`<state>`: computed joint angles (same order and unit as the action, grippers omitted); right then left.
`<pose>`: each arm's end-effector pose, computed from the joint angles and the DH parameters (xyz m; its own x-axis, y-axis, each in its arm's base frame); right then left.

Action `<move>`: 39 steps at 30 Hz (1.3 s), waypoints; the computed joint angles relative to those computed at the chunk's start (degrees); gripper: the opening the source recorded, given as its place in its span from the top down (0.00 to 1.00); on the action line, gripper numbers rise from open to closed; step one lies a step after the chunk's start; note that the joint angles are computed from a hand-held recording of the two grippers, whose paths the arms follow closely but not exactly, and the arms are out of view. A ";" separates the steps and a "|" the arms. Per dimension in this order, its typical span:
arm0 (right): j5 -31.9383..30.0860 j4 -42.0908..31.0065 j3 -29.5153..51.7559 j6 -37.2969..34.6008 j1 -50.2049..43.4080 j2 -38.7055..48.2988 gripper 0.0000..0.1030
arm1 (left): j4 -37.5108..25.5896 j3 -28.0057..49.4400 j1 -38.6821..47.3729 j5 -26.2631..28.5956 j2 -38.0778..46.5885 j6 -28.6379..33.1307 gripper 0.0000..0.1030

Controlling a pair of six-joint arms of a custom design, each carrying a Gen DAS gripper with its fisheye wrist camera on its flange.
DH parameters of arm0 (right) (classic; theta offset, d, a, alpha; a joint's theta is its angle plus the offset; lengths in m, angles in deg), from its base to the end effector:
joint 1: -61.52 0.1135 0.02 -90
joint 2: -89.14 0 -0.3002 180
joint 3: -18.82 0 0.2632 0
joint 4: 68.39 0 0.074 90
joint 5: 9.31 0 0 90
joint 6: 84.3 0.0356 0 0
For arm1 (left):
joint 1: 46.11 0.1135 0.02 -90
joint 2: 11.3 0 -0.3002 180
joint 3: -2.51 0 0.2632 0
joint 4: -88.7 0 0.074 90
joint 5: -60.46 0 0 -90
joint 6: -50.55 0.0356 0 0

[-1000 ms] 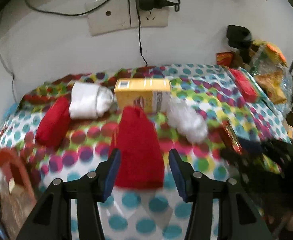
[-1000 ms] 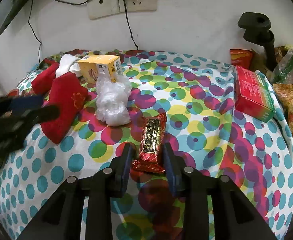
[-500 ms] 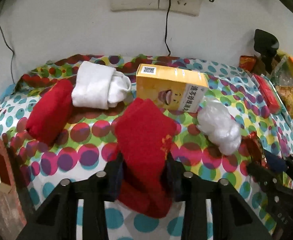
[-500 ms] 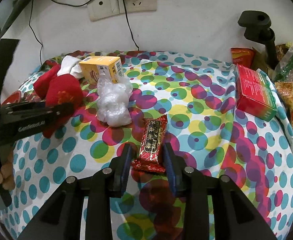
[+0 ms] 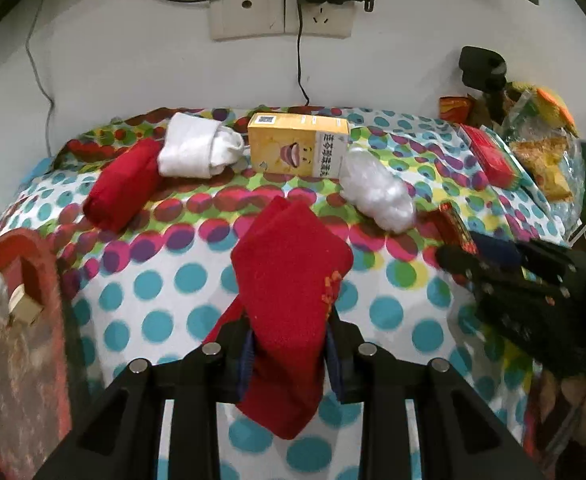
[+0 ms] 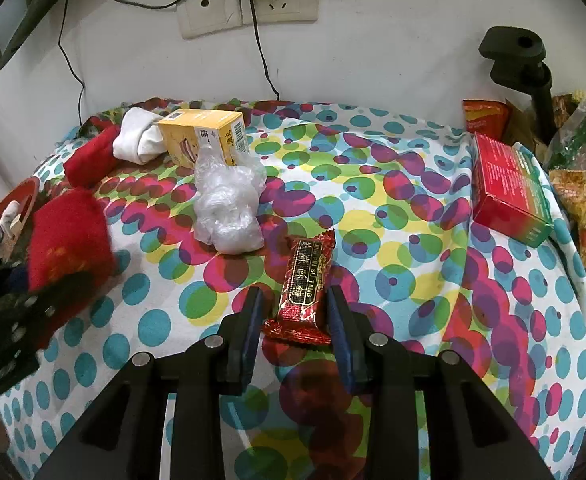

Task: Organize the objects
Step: 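Carry the red sock onto the red tray and open the left tool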

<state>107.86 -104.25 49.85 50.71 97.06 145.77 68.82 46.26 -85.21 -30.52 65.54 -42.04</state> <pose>0.1256 0.0697 0.1577 -0.7456 0.2407 -0.6215 0.2655 0.9626 0.0543 0.1852 -0.1497 0.1746 -0.6470 0.4676 -0.6022 0.5940 0.8044 -0.0136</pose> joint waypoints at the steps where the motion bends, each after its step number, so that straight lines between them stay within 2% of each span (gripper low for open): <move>1: 0.50 -0.05 0.21 0.36 0.41 0.61 0.68 | -0.74 -1.17 -0.28 -0.35 -2.26 0.17 0.71; 10: 1.89 -0.73 1.01 1.07 1.65 2.58 0.68 | -9.76 -7.70 0.89 -0.51 -19.13 2.53 0.71; 18: 2.32 -1.03 1.34 1.25 2.01 3.17 0.68 | -20.32 -9.02 8.30 3.41 -32.11 6.85 0.71; 23: 2.35 -1.03 1.46 1.33 2.08 3.32 0.68 | -27.40 -8.08 12.23 3.23 -39.39 9.81 0.71; 28: 2.59 -1.20 1.64 1.20 2.11 3.65 0.68 | -34.78 -5.50 24.89 11.24 -46.36 18.58 0.71; 31: 2.81 -1.31 1.80 1.44 2.37 3.95 0.68 | -36.76 -4.24 33.27 15.34 -47.82 24.96 0.71; 35: 3.27 -1.77 1.98 1.65 2.70 4.22 0.69 | -38.73 -3.30 50.09 25.84 -44.89 36.04 0.71; 39: 3.30 -1.80 2.06 1.73 2.80 4.33 0.69 | -39.89 -3.21 61.82 31.70 -41.50 45.06 0.71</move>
<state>111.16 -106.05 51.91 52.44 99.86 150.10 28.93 43.04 -23.40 1.19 24.04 3.02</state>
